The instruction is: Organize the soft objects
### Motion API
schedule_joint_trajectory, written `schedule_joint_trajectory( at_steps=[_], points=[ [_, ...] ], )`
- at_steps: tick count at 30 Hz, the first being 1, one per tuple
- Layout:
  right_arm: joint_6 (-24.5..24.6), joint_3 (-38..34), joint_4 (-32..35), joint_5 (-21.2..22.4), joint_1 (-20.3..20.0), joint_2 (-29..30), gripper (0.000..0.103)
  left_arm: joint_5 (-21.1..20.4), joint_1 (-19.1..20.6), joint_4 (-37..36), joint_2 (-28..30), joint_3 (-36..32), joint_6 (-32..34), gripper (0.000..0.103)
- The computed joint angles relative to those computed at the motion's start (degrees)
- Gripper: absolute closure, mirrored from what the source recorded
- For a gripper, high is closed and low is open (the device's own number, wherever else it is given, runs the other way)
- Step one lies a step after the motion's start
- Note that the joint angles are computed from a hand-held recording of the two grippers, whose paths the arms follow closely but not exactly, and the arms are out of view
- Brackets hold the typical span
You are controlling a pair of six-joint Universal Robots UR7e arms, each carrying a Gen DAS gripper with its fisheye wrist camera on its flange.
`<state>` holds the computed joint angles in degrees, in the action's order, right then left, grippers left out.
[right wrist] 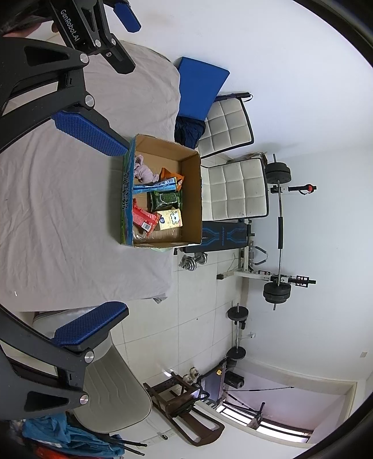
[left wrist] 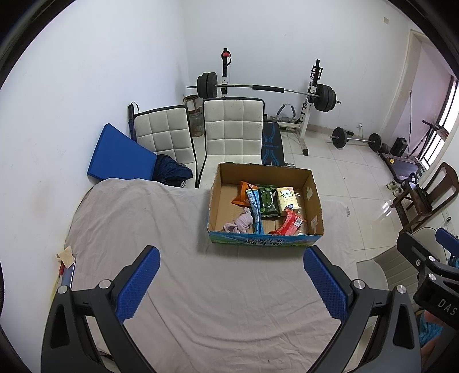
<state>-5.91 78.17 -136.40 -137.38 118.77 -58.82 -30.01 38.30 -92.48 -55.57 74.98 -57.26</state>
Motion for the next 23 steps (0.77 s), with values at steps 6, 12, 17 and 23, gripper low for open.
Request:
schedule_joint_trajectory(
  at_steps=[6, 12, 17, 23],
  points=[
    [0.04, -0.11, 0.08, 0.0, 0.07, 0.1, 0.0, -0.08, -0.02, -0.14, 0.02, 0.02, -0.08, 0.0],
    [-0.26, -0.74, 0.5, 0.04, 0.45, 0.3, 0.0, -0.07, -0.07, 0.29, -0.08, -0.05, -0.33, 0.0],
    [-0.47, -0.89, 0.63, 0.31, 0.48, 0.34, 0.0, -0.12, -0.11, 0.52, -0.17, -0.06, -0.63, 0.0],
    [-0.36, -0.87, 0.73, 0.44, 0.52, 0.36, 0.0, 0.15, -0.15, 0.6, -0.42, 0.23, -0.74, 0.0]
  ],
)
